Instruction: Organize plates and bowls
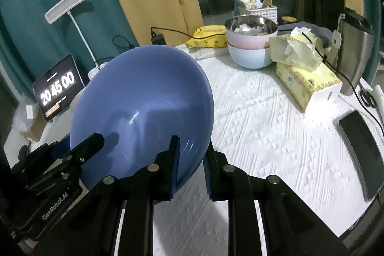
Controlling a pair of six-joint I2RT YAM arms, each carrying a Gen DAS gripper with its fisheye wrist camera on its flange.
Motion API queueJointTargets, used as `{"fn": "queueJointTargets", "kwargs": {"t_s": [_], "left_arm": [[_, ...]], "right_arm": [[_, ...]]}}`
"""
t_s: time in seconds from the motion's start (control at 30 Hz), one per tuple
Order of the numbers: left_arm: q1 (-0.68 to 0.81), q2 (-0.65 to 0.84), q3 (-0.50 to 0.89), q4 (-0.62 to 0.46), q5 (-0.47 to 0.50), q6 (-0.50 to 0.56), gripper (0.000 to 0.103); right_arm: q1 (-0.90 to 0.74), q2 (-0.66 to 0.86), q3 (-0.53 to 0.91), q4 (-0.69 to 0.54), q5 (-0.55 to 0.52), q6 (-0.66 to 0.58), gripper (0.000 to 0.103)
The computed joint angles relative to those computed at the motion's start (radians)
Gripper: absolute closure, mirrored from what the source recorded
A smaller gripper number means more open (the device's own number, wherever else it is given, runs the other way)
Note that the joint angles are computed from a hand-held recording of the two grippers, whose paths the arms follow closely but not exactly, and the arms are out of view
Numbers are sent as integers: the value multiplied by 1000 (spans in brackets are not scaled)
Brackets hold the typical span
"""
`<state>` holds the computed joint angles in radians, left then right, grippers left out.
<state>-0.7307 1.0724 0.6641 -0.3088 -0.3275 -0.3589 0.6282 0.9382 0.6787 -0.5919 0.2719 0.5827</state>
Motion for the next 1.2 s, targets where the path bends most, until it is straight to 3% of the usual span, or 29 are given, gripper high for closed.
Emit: {"fn": "queueJointTargets", "kwargs": {"t_s": [0.43, 0.6, 0.7, 0.8, 0.9, 1.2], "left_arm": [[-60, -70, -70, -77, 7, -61, 69], [-62, -34, -78, -76, 35, -71, 68], [-63, -33, -74, -77, 36, -63, 68], [-44, -29, -61, -97, 46, -63, 66], [-27, -53, -59, -112, 56, -59, 58], [41, -150, -46, -161, 66, -33, 57]], "right_arm": [[93, -28, -16, -91, 24, 115, 76], [95, -27, -41, -95, 18, 135, 76], [92, -26, -46, -92, 29, 130, 75], [88, -30, -38, -93, 34, 125, 64], [87, -36, -19, -110, 52, 118, 64], [85, -26, 43, -138, 85, 84, 64]]}}
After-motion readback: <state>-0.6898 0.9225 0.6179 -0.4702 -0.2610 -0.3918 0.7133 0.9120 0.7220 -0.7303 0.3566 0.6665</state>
